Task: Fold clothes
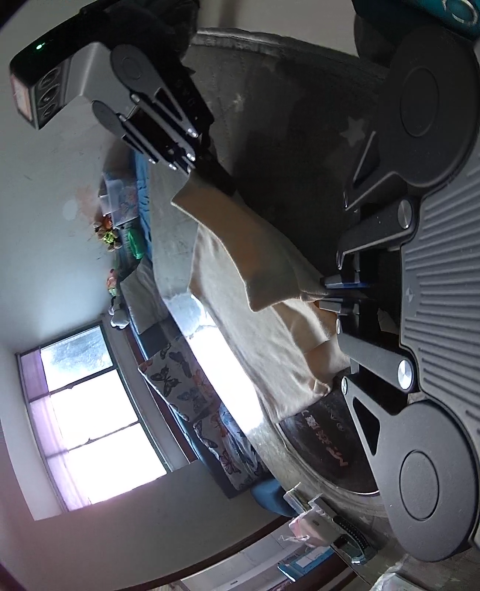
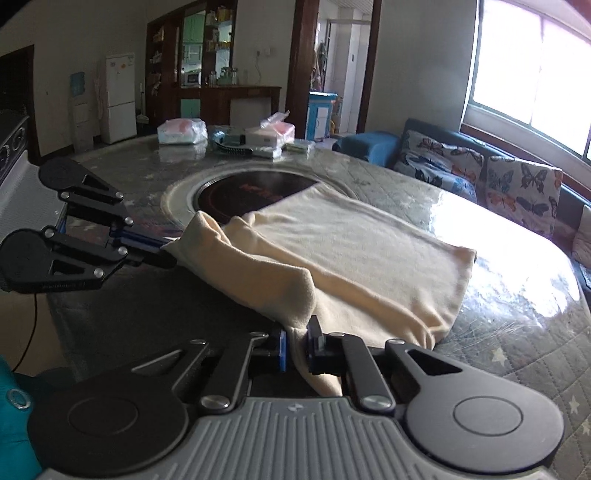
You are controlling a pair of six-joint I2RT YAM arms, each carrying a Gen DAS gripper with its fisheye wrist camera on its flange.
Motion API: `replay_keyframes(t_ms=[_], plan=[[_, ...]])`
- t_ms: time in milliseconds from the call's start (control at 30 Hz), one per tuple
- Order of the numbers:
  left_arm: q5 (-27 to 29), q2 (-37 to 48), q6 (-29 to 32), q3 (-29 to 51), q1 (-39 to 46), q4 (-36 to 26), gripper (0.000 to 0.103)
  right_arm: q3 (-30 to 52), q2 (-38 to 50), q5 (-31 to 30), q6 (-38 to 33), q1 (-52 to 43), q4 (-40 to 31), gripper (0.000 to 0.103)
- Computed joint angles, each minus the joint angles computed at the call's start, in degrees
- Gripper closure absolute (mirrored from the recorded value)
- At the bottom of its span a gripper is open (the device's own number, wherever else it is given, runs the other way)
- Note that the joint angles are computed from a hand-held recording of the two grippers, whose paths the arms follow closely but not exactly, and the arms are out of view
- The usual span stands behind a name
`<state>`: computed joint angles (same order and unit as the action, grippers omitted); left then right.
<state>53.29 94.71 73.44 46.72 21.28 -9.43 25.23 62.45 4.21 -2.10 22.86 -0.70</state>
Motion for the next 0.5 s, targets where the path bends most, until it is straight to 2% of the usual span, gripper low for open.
replay_keyframes(t_ms=[67,200,300,400,500], plan=[[1.61,-0.98,2.74,1.13,1.91,-5.35,0.098,-0.35,-2.81,0.39,0.39,1.23,-2.19,0.094],[4.01,-2.62,10.67,3.46,6.17,-17.83,0.098,-0.18,-12.81,2.07,3.24,7.05,-13.08,0.094],[4.82,-3.35,14.50,4.39,7.80,-23.55,0.098,0.61,-16.61,3.85,5.08,10.54,-17.88,0.094],[4.91,-4.10,9.93,3.79,6.18,-19.47,0.098,1.88,-16.63,4.93,5.31,11.12,-19.20,0.095],[4.00,-3.72,-1.53,4.43,2.42,-10.47,0.098,3.39,-14.65,2.49,3.77,7.13,-17.47,0.095]])
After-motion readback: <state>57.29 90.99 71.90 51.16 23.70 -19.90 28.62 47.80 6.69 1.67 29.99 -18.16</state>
